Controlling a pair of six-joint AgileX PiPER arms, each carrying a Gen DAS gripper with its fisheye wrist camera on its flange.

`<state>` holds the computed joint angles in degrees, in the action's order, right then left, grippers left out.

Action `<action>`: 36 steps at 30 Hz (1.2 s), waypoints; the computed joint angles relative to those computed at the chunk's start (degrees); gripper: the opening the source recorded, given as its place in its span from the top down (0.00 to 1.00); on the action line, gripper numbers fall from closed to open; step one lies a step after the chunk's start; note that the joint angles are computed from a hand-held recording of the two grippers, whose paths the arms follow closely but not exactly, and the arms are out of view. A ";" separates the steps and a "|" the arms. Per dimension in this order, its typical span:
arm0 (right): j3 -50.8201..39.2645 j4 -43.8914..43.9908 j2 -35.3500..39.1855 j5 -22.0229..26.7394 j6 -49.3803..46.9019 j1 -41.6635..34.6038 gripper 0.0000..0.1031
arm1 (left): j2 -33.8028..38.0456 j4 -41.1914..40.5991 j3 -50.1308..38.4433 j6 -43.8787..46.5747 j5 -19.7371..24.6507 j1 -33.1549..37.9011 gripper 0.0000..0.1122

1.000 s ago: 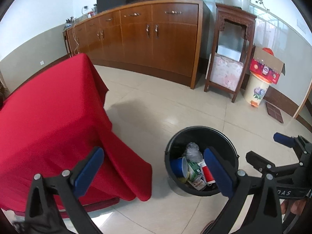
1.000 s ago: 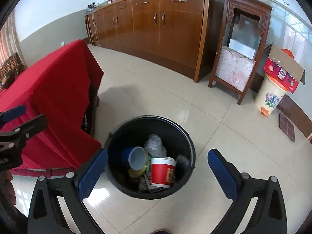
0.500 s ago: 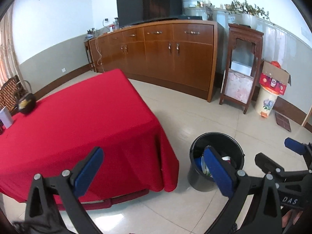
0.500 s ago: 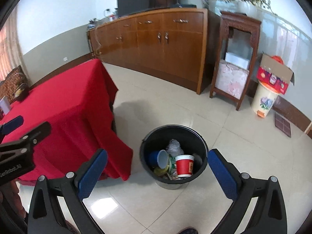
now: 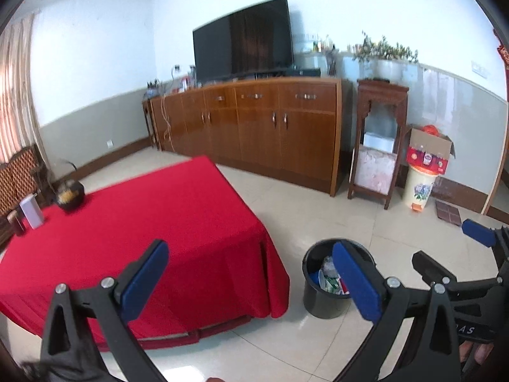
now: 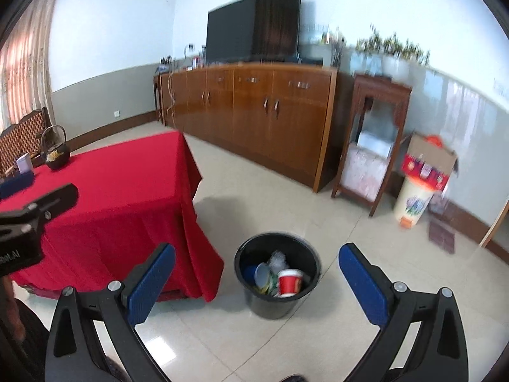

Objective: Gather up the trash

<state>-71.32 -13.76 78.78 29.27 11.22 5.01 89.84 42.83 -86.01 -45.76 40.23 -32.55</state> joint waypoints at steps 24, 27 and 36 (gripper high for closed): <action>-2.69 -7.39 -6.63 4.74 7.54 8.00 0.00 | -11.36 11.35 11.10 -15.30 -2.76 0.57 0.08; -2.69 -6.21 -6.50 4.55 6.69 7.11 0.00 | -11.32 10.93 10.98 -14.94 -2.56 0.34 0.08; -1.41 -5.19 -7.26 3.70 6.40 6.11 0.00 | -11.32 10.65 10.60 -13.95 -1.83 -0.53 0.08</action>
<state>-72.73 -18.95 71.52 32.98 17.62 11.12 78.52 53.48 -75.41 -59.72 38.40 -33.09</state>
